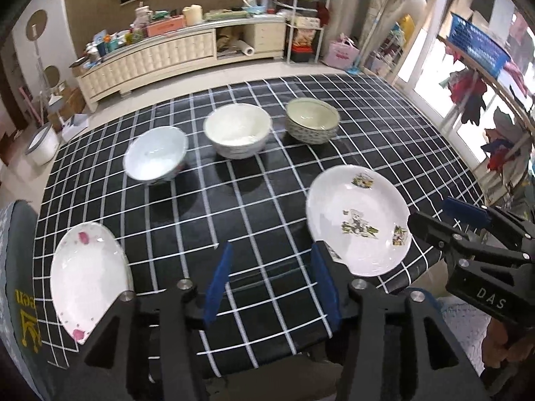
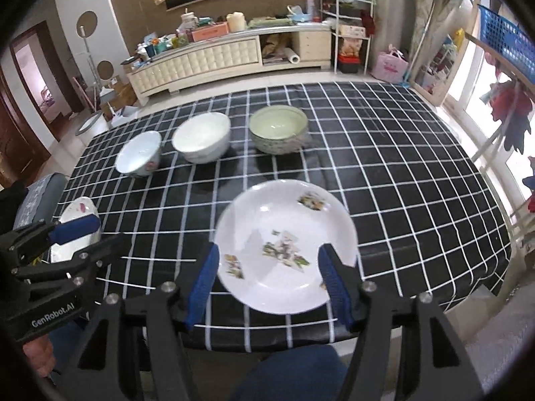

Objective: Organize plates and bowls

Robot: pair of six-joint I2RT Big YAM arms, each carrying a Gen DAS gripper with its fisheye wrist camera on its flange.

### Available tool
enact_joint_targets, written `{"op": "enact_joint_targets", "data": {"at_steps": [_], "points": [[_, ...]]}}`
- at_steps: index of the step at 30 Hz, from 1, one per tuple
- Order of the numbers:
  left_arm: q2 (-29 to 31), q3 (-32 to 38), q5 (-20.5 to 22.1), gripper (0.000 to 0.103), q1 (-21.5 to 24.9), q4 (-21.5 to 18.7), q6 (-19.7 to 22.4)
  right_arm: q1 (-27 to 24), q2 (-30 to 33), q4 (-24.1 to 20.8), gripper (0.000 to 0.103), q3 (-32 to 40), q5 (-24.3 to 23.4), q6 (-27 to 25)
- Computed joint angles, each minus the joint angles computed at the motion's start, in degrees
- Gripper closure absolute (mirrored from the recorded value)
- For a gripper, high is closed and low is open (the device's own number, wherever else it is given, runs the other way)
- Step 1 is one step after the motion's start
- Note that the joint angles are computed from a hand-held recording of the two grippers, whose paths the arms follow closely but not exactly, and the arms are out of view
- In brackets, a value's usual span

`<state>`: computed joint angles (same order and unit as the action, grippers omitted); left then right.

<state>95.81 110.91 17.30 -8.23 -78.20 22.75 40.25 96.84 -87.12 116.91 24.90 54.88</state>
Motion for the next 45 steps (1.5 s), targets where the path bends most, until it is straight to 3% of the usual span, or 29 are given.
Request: {"op": "enact_joint_targets", "data": {"at_steps": [5,12,27,33,42,45], "points": [[2.1,0.2,-2.9,0.048,-3.2,0.0,0.4,-2.0,-3.8,4.1,0.037,-7.4,-2.0,0.3],[5.3,1.0,-3.8,0.048,-5.8,-0.1,-0.1,-5.2,-5.7,5.8,0.037,-13.4,-4.5,-0.1],[13.0,2.8,-6.6,0.049,-7.8,0.0,-1.7,-9.9,-7.1,11.3,0.037,-21.9,-9.0,-0.2],[14.5,3.1,-5.5,0.057,-8.0,-0.2,-1.7,-10.8,-6.7,12.5,0.037,-22.5,-9.4,-0.8],[15.5,3.6,-4.3,0.07,-8.9,0.4,-1.3,-11.5,-7.0,13.5,0.068,-23.5,-10.7,-2.3],[15.8,3.8,-3.2,0.079,-9.2,0.3,-1.5,-11.8,-7.8,15.3,0.077,-24.8,-12.0,-2.3]]}}
